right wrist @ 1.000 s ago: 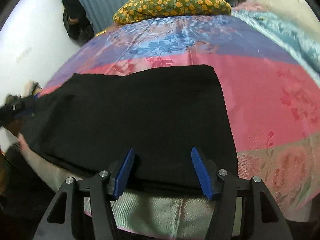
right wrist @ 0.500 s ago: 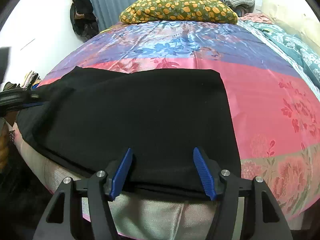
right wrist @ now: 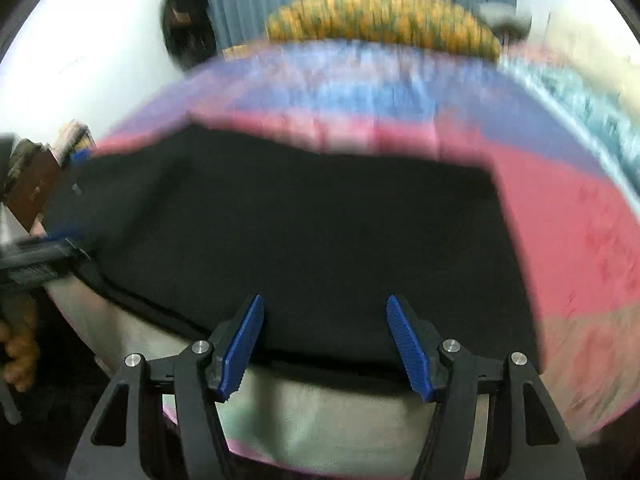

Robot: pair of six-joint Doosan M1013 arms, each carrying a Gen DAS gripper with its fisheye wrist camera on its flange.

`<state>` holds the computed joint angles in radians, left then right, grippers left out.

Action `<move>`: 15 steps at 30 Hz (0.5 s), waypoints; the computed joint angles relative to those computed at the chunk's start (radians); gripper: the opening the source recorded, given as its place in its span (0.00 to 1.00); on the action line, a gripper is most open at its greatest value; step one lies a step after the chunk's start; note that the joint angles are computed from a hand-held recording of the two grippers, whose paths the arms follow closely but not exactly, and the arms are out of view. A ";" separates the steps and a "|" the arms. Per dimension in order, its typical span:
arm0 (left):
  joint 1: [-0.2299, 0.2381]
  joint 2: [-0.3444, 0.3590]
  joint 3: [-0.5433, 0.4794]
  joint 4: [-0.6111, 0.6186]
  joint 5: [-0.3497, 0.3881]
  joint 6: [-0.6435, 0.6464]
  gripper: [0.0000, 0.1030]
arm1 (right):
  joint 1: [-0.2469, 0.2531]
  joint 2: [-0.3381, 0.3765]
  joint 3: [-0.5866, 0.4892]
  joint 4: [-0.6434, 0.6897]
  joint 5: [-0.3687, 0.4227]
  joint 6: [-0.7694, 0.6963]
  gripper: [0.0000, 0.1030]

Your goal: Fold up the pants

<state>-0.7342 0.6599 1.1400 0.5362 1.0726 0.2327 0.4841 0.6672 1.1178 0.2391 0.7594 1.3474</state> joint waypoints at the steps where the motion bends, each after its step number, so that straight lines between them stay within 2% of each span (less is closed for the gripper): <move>1: -0.003 -0.004 0.010 0.010 -0.007 -0.004 0.88 | 0.001 -0.002 0.006 -0.004 -0.024 0.004 0.64; 3: -0.006 -0.006 0.013 0.016 -0.006 -0.001 0.88 | 0.005 0.003 -0.004 -0.023 -0.011 0.010 0.64; 15: -0.004 -0.006 0.026 0.023 -0.019 0.005 0.92 | 0.008 -0.016 0.052 -0.010 -0.082 -0.012 0.65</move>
<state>-0.7387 0.6542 1.1658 0.5592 1.0538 0.2380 0.4920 0.6510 1.1698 0.2289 0.6777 1.3351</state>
